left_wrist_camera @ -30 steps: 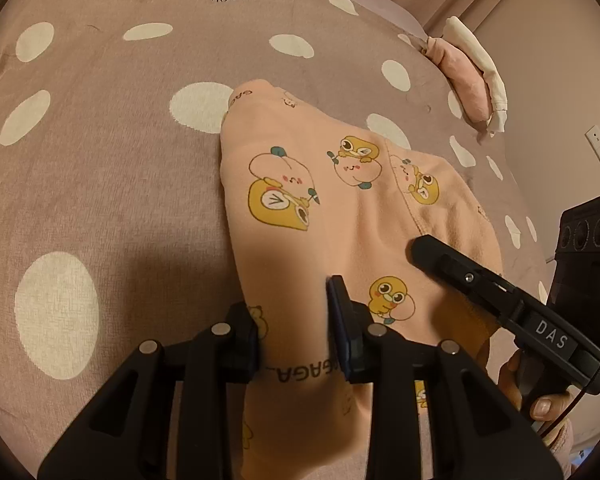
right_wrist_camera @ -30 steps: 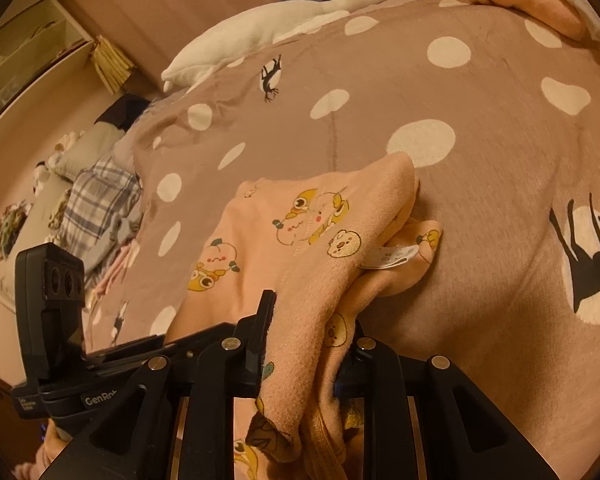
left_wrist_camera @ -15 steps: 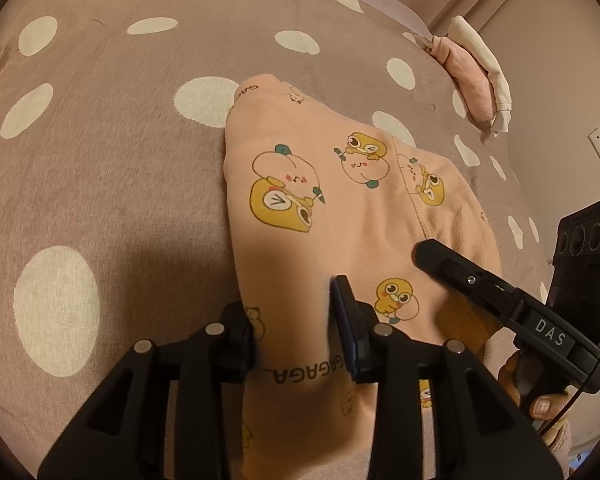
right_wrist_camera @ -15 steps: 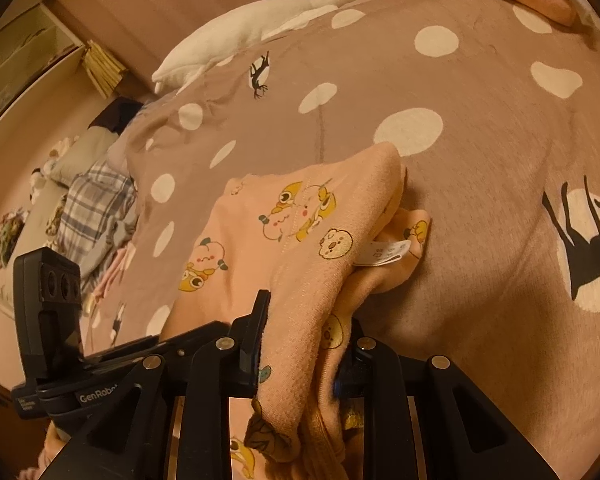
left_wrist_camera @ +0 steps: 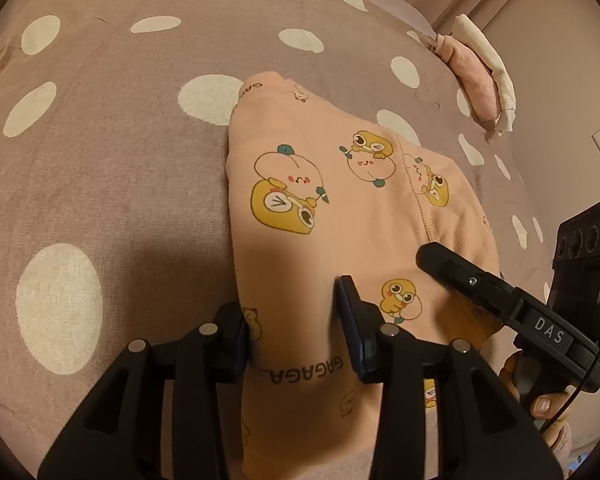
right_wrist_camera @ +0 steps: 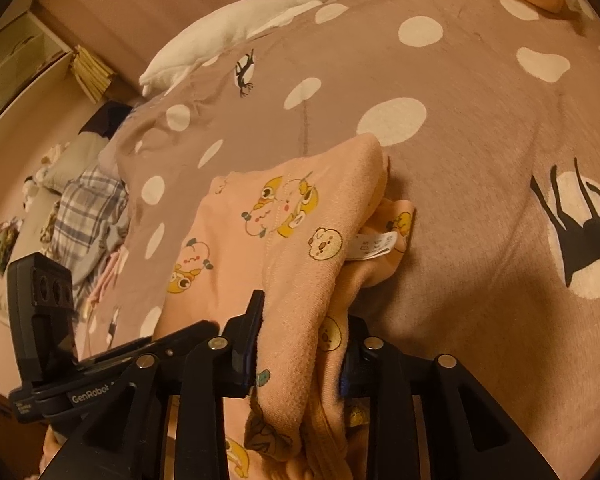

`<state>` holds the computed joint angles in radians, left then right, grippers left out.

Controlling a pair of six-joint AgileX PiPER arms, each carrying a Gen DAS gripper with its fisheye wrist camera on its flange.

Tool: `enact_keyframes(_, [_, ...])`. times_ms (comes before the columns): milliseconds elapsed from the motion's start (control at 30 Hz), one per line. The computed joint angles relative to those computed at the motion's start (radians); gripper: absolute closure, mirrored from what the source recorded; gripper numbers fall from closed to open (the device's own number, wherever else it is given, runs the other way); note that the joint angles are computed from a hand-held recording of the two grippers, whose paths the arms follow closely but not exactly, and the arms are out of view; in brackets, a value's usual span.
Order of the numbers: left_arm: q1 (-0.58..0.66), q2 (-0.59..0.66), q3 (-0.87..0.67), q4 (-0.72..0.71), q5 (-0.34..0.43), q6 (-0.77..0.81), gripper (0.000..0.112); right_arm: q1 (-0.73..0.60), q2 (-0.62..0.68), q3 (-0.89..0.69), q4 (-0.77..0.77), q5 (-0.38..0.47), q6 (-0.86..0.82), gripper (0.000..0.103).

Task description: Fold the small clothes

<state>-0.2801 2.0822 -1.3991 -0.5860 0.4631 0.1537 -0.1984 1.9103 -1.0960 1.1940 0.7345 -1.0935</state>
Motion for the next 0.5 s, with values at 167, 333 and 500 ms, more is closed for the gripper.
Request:
enact_keyframes(167, [-0.002, -0.003, 0.004, 0.012, -0.004, -0.01, 0.07, -0.007, 0.008, -0.002, -0.006, -0.001, 0.008, 0.07])
enact_keyframes(333, [0.0, -0.006, 0.01, 0.013, -0.005, -0.012, 0.068, -0.012, 0.014, -0.004, -0.005, 0.003, 0.013, 0.068])
enact_keyframes(500, [0.004, -0.009, 0.014, 0.015, -0.003, -0.009, 0.067, -0.014, 0.017, -0.006, -0.007, 0.006, 0.02, 0.067])
